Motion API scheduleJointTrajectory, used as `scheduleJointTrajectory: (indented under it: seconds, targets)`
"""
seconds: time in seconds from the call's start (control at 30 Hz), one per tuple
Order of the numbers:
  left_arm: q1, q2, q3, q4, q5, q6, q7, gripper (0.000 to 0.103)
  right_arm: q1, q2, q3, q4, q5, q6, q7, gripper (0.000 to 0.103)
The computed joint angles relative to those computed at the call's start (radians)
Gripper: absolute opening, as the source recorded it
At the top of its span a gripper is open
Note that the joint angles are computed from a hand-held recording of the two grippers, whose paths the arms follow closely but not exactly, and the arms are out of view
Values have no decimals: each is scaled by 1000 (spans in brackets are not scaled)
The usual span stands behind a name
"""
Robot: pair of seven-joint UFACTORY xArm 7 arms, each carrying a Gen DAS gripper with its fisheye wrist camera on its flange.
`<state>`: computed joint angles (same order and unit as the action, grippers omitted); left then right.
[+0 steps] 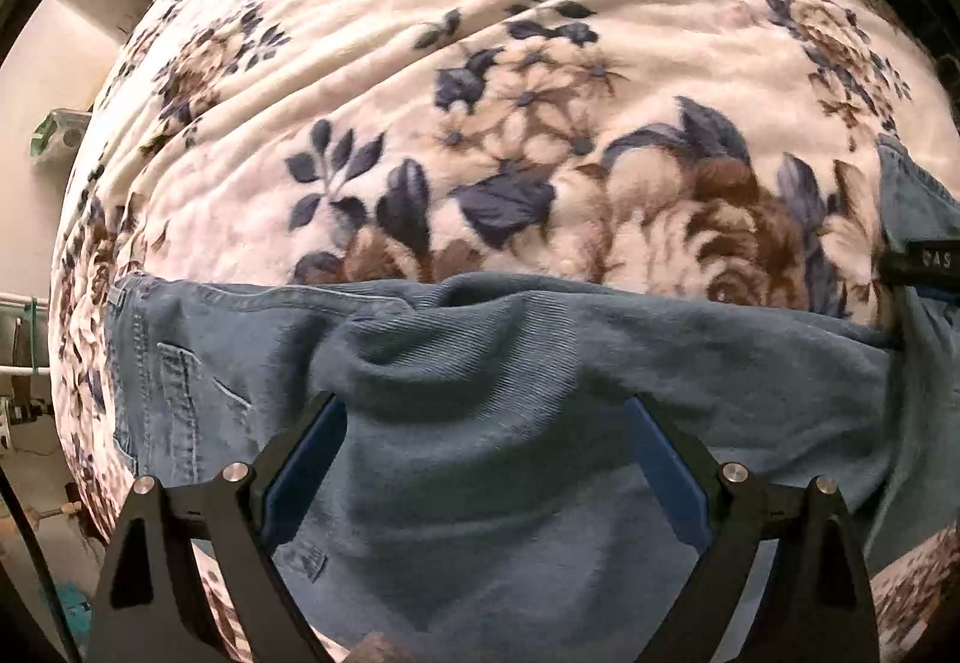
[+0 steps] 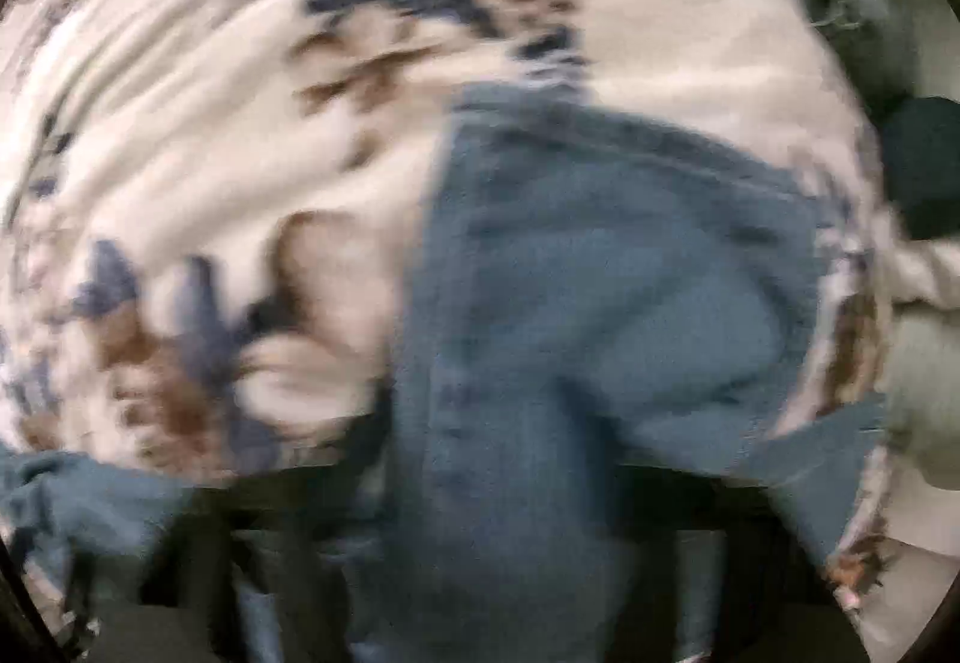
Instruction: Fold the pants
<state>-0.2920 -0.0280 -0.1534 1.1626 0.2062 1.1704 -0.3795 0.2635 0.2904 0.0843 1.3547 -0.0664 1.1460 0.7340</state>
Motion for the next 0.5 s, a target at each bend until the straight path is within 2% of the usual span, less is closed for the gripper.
scheduleJointTrajectory:
  seconds: [0.03,0.07,0.13,0.17,0.2,0.23,0.3,0.33,0.37,0.47,0.5]
  targets:
    - [-2,-4,-2,2,-10,4,4,94,-39,-59,23,-70,24,-63,30,9]
    - [-5,-7,-4,3,-18,8,5,94,-101,-118,76,-131,20,-99,56,9]
    - [-13,-26,-10,-2,-47,13,17,94,-296,-311,228,-309,74,-194,116,7]
    - [-17,-30,-13,-1,-59,16,20,94,-353,-413,262,-398,125,-244,140,7]
    - [-21,-42,-16,-6,-74,19,23,94,-369,-517,255,-468,154,-252,151,7]
    - [-27,-52,-21,-11,-86,19,23,94,-347,-622,207,-536,155,-218,201,6]
    - [-40,-75,-32,-31,-110,8,19,94,-238,-831,67,-695,147,-180,336,6]
    - [-46,-82,-38,-39,-116,4,13,94,-189,-936,15,-789,147,-163,403,6]
    - [-53,-86,-45,-47,-117,-2,7,94,-177,-1041,-3,-881,162,-186,451,6]
    - [-74,-76,-59,-60,-134,0,-8,94,-162,-1355,-94,-1167,254,-202,457,7]
    - [-79,-72,-62,-63,-139,2,-15,94,-201,-1459,-88,-1245,318,-207,439,8]
